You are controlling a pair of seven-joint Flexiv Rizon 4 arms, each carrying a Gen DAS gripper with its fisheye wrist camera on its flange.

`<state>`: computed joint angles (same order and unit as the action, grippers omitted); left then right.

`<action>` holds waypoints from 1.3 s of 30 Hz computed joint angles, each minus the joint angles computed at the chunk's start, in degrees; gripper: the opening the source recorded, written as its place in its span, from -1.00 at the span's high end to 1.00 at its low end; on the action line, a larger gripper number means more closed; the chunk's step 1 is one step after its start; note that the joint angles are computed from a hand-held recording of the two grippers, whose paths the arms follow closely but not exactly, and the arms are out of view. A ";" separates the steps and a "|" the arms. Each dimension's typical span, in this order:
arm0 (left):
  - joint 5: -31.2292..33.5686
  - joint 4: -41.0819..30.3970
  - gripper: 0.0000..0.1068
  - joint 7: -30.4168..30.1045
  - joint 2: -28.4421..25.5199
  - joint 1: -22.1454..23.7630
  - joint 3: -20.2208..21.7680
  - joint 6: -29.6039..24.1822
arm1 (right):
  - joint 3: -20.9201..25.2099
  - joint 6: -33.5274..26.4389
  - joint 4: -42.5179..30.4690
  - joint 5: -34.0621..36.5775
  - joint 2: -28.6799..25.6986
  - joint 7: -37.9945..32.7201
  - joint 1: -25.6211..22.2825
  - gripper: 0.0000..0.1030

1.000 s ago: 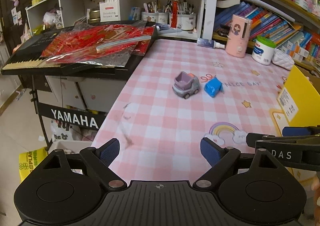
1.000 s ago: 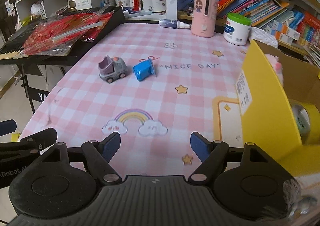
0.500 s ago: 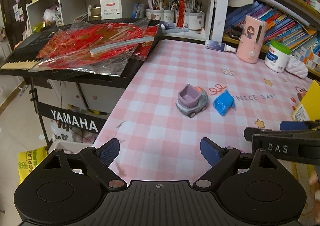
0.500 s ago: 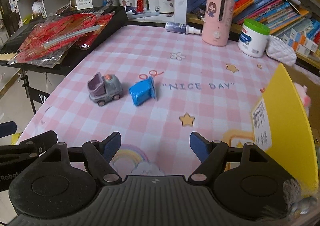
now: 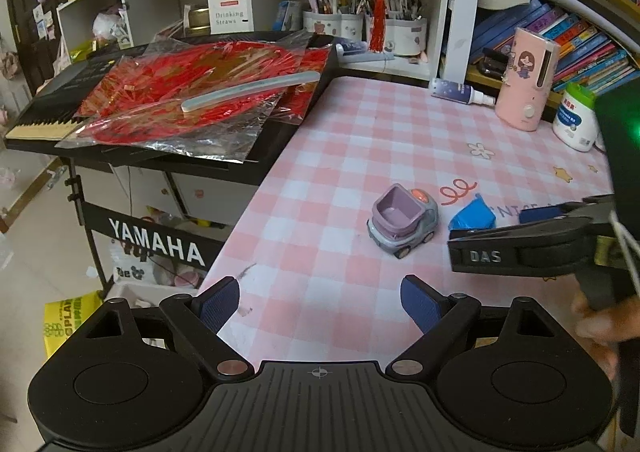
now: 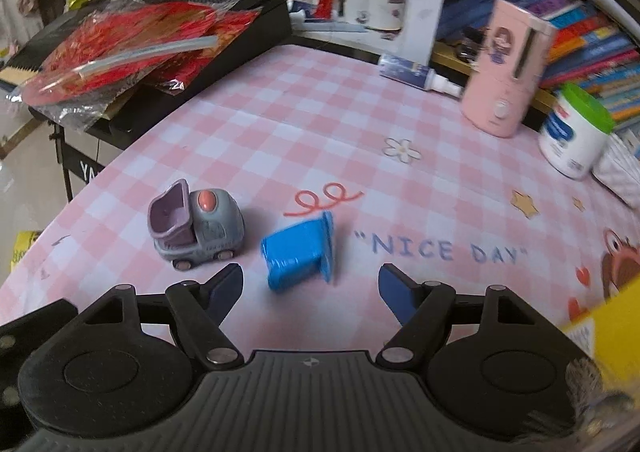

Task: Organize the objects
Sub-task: 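Grasp the blue cup with the right tool while the left tool grasps the grey toy car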

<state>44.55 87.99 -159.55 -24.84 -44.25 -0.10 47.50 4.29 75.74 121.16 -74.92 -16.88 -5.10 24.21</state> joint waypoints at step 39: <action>-12.31 -14.88 -0.26 14.46 -16.34 -0.26 5.42 7.87 | 2.14 1.31 1.70 -14.77 4.60 23.58 -9.01 0.25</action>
